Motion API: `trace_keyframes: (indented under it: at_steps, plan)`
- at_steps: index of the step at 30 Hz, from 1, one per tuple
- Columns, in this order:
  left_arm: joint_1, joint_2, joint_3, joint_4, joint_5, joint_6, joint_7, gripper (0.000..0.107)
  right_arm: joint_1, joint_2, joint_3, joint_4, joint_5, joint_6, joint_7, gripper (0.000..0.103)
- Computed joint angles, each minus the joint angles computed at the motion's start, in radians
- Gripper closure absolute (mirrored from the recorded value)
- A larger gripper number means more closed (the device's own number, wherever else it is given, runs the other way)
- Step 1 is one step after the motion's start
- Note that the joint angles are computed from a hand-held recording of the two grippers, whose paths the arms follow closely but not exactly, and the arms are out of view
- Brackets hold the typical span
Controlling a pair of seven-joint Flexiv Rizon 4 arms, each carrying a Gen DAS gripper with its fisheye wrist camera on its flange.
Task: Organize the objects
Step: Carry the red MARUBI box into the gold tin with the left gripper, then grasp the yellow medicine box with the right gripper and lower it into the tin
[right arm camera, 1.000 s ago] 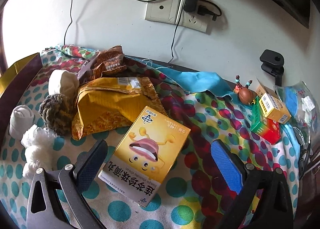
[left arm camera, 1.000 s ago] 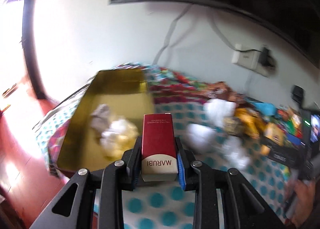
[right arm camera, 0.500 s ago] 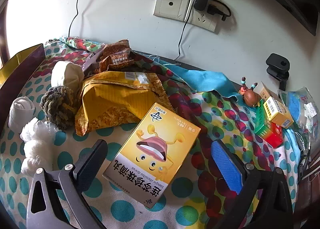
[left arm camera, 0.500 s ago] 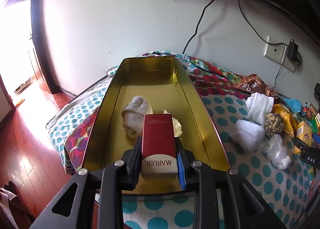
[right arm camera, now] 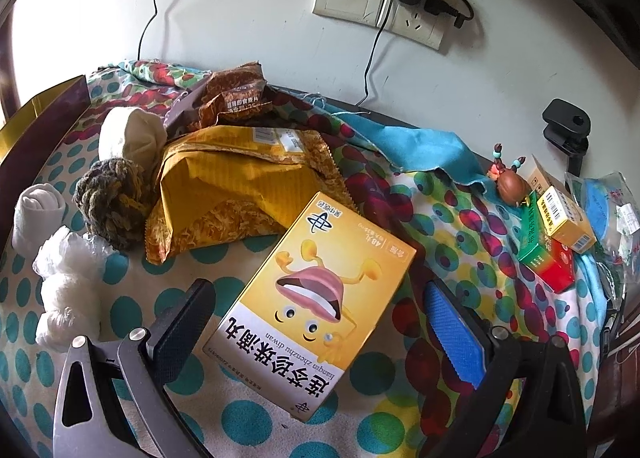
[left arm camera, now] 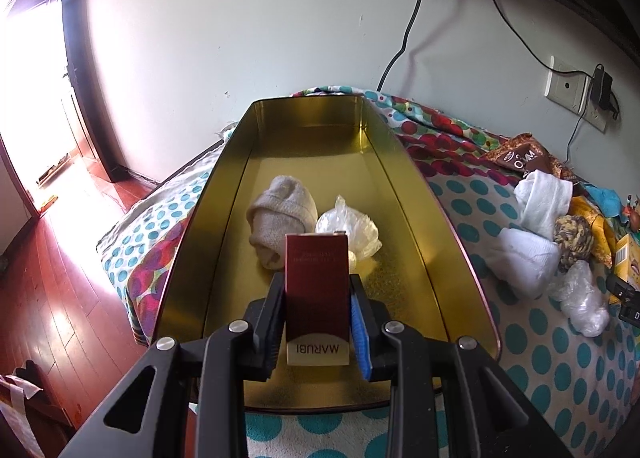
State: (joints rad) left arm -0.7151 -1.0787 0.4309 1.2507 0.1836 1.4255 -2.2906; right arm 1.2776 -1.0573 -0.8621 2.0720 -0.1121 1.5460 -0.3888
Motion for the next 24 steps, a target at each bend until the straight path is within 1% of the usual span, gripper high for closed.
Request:
trace_keyframes:
  at_steps: [10, 13, 14, 16, 17, 19, 20, 21, 22, 23, 24]
  plan:
    - [0.022, -0.011, -0.023, -0.020, -0.004, -0.008, 0.011, 0.077, -0.019, 0.015, 0.019, -0.016, -0.035, -0.039, -0.004, 0.000]
    - [0.023, -0.015, -0.021, -0.019, -0.011, -0.007, -0.001, 0.076, -0.034, 0.027, 0.033, -0.026, -0.065, -0.066, -0.003, 0.000]
    - [0.028, -0.015, -0.027, -0.019, -0.014, -0.008, 0.001, 0.075, -0.032, 0.025, 0.028, -0.022, -0.070, -0.058, 0.007, 0.000]
    - [0.047, -0.012, -0.054, -0.015, -0.017, 0.004, 0.020, 0.066, -0.031, 0.025, 0.026, -0.021, -0.082, -0.059, 0.014, 0.000]
    - [0.054, -0.008, -0.066, -0.009, -0.018, 0.021, 0.030, 0.052, -0.034, 0.027, 0.027, -0.020, -0.085, -0.056, 0.017, 0.000]
    - [0.064, 0.009, -0.090, 0.026, -0.026, 0.084, 0.057, 0.035, -0.038, 0.030, 0.031, -0.022, -0.091, -0.056, 0.023, 0.000]
    - [0.046, 0.020, -0.065, 0.049, -0.023, 0.117, 0.046, 0.014, -0.041, 0.031, 0.034, -0.022, -0.093, -0.052, 0.025, 0.000]
    - [0.011, 0.031, -0.017, 0.082, -0.025, 0.162, 0.026, 0.008, -0.044, 0.033, 0.037, -0.020, -0.093, -0.047, 0.027, 0.000]
    - [-0.032, 0.042, 0.044, 0.127, -0.029, 0.222, -0.005, 0.007, -0.047, 0.035, 0.039, -0.019, -0.093, -0.042, 0.027, 0.000]
    - [-0.064, 0.050, 0.088, 0.165, -0.040, 0.269, -0.026, 0.007, -0.050, 0.036, 0.042, -0.017, -0.092, -0.037, 0.027, 0.000]
    - [-0.098, 0.061, 0.132, 0.218, -0.051, 0.332, -0.049, 0.006, -0.055, 0.039, 0.047, -0.015, -0.090, -0.025, 0.025, 0.003]
